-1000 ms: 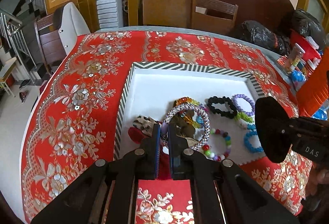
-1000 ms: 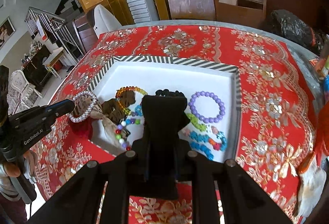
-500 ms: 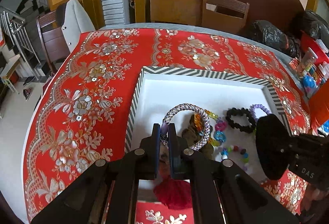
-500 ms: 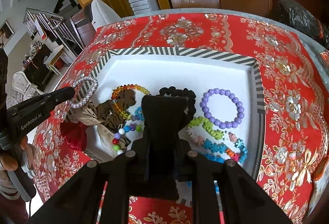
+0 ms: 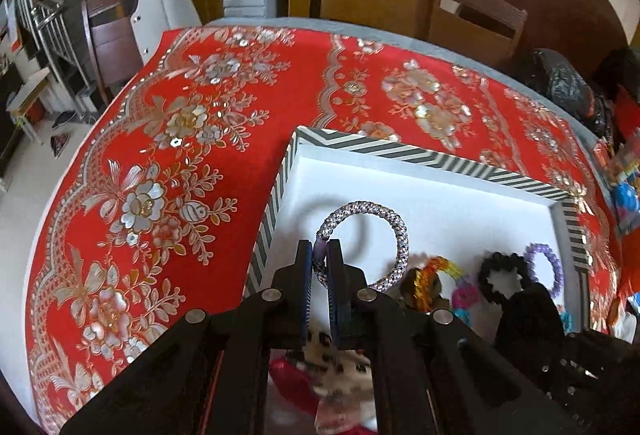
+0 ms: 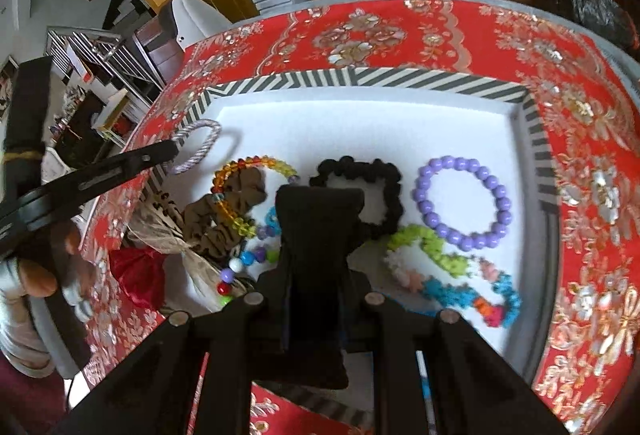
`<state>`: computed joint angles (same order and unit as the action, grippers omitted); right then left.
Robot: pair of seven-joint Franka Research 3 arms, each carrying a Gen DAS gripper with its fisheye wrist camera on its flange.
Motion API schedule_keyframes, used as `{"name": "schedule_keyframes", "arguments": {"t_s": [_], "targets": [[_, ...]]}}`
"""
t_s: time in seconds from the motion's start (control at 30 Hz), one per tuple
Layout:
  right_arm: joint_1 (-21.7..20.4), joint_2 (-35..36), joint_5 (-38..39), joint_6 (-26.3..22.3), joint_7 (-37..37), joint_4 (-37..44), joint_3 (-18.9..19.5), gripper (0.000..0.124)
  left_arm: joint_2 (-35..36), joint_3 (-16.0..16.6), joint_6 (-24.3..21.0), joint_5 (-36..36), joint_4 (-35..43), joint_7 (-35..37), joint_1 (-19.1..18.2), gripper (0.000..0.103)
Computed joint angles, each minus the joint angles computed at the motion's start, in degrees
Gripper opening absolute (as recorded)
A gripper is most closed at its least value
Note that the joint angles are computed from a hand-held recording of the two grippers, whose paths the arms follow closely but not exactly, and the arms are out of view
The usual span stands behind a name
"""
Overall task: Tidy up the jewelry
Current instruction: 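Drop the bangle into the tray with the left tool while the right tool carries the pouch over, then lower the black pouch into the tray and open the right tool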
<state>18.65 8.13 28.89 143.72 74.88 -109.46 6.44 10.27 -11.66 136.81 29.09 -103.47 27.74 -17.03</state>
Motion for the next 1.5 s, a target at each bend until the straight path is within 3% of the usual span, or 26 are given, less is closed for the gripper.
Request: {"name": "schedule_keyframes", "arguments": {"t_s": [0.07, 0.27, 0.43, 0.57, 0.63, 0.7, 0.77, 0.9, 1.37, 1.5], "targets": [[0.8, 0.6, -3.4, 1.5, 3.2, -0.1, -0.5, 0.017, 0.7, 0.1, -0.7, 0.6, 0.7, -0.4, -0.2, 0.012], [0.5, 1.2, -3.7, 2.4, 3.8, -0.5, -0.2, 0.017, 1.0, 0.4, -0.8, 0.6, 0.1, -0.9, -0.1, 0.012], [1.5, 0.7, -10.7, 2.4, 8.8, -1.0, -1.2, 0.017, 1.1, 0.4, -1.3, 0.7, -0.1, -0.9, -0.1, 0.012], [1.1, 0.5, -10.6, 2.8, 8.7, -1.6, -0.9, 0.019, 1.3, 0.3, -1.5, 0.6, -0.1, -1.1, -0.2, 0.012], [0.7, 0.4, -8.6, 2.8, 7.2, -1.7, -0.5, 0.024, 1.4, 0.3, -1.9, 1.0, 0.1, -1.1, -0.4, 0.012], [0.5, 0.1, -7.2, 2.6, 7.0, -1.7, -0.3, 0.037, 1.5, 0.3, -2.4, 1.3, 0.2, -1.2, -0.5, 0.012], [0.2, -0.7, -4.8, 3.6, 5.6, -2.5, -0.1, 0.039, 1.4, 0.2, -2.3, 1.2, -0.1, -1.2, -0.5, 0.014], [0.4, -2.1, -3.1, 4.7, 4.5, -3.8, 0.0, 0.046, 0.4, 0.2, -2.1, 1.9, -1.0, -1.6, -0.7, 0.029], [1.0, -4.9, -5.4, 8.0, 6.2, -6.9, -0.4, 0.049, -5.0, -1.1, -0.5, 7.6, -5.3, -6.6, -1.4, 0.032], [1.2, -6.4, -9.1, 9.9, 9.0, -8.8, -0.6, 0.05, -7.0, -2.1, -0.3, 9.5, -6.8, -8.6, -1.9, 0.032]]}}
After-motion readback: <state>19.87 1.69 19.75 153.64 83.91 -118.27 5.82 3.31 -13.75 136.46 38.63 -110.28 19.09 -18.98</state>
